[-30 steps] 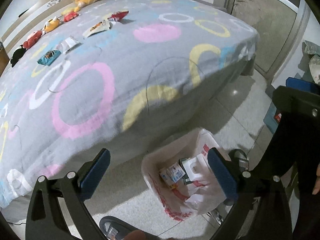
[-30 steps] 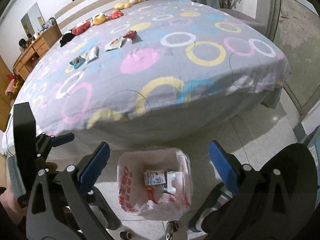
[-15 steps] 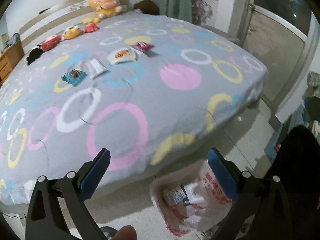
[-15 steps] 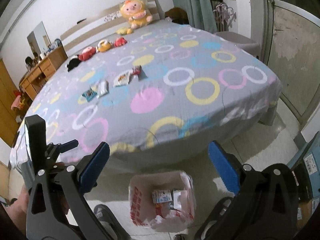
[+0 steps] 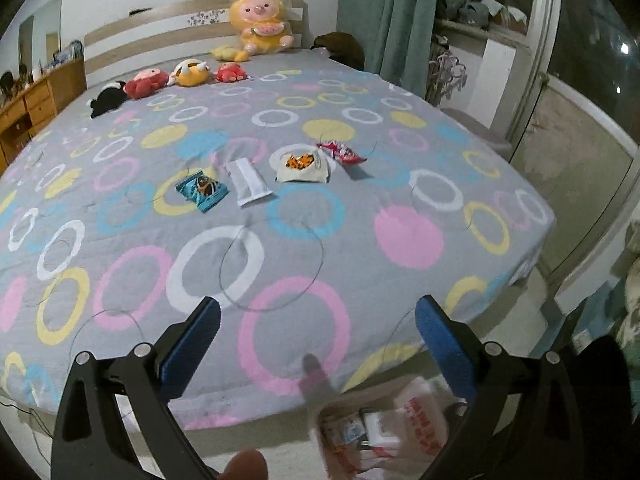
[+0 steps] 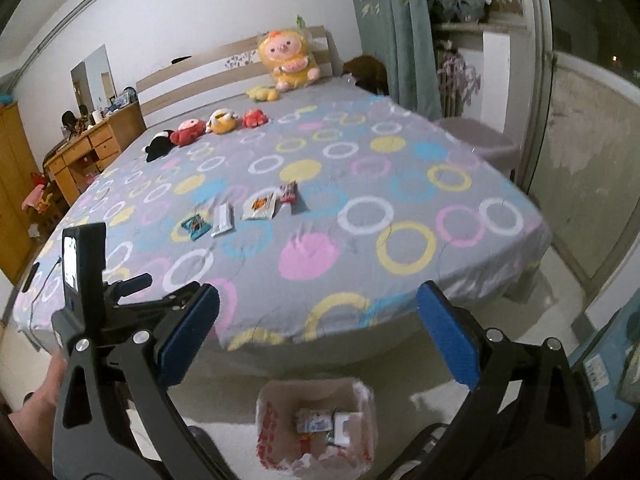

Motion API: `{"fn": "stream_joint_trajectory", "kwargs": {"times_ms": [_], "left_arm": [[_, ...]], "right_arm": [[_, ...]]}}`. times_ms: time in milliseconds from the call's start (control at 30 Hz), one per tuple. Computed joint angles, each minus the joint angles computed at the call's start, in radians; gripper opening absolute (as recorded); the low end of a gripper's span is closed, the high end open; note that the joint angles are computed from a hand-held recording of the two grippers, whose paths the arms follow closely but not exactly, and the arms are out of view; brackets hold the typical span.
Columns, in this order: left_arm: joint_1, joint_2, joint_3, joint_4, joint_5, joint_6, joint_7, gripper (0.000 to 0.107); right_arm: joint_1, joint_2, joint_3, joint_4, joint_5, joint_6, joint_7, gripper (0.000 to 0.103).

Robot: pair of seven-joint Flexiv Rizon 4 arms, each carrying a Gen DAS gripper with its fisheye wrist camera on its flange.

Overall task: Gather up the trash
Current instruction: 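Raise both tools from the bag and move over the bed toward the snacks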

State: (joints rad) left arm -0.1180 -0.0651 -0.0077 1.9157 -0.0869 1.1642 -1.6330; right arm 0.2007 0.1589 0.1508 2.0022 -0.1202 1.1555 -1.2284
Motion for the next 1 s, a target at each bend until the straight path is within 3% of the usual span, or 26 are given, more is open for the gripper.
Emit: {"fn": "stream_joint_trajectory", "kwargs": {"times_ms": [267, 400, 633, 1000], "left_arm": [[0.018, -0.036, 0.029, -0.092, 0.099, -0.012, -0.136, 0.095], [0.042, -0.052, 0.051, -0.110, 0.112, -0.031, -0.198, 0.095], [0.101, -0.094, 0.068, -0.158, 0.040, -0.061, -0.261, 0.095], [0.124, -0.210, 0.098, -0.324, 0.084, -0.163, -0.354, 0.095]], "right_arm": [[-0.014, -0.041, -0.001, -0.061, -0.080, 0.032, 0.057, 0.096], [0.014, -0.106, -0.018, -0.154, -0.009, 0.003, -0.016, 0.096], [0.038, -0.226, -0.011, -0.307, -0.004, -0.075, -0.103, 0.096], [0.059, -0.468, -0.002, -0.614, 0.033, -0.189, -0.246, 0.096]]}}
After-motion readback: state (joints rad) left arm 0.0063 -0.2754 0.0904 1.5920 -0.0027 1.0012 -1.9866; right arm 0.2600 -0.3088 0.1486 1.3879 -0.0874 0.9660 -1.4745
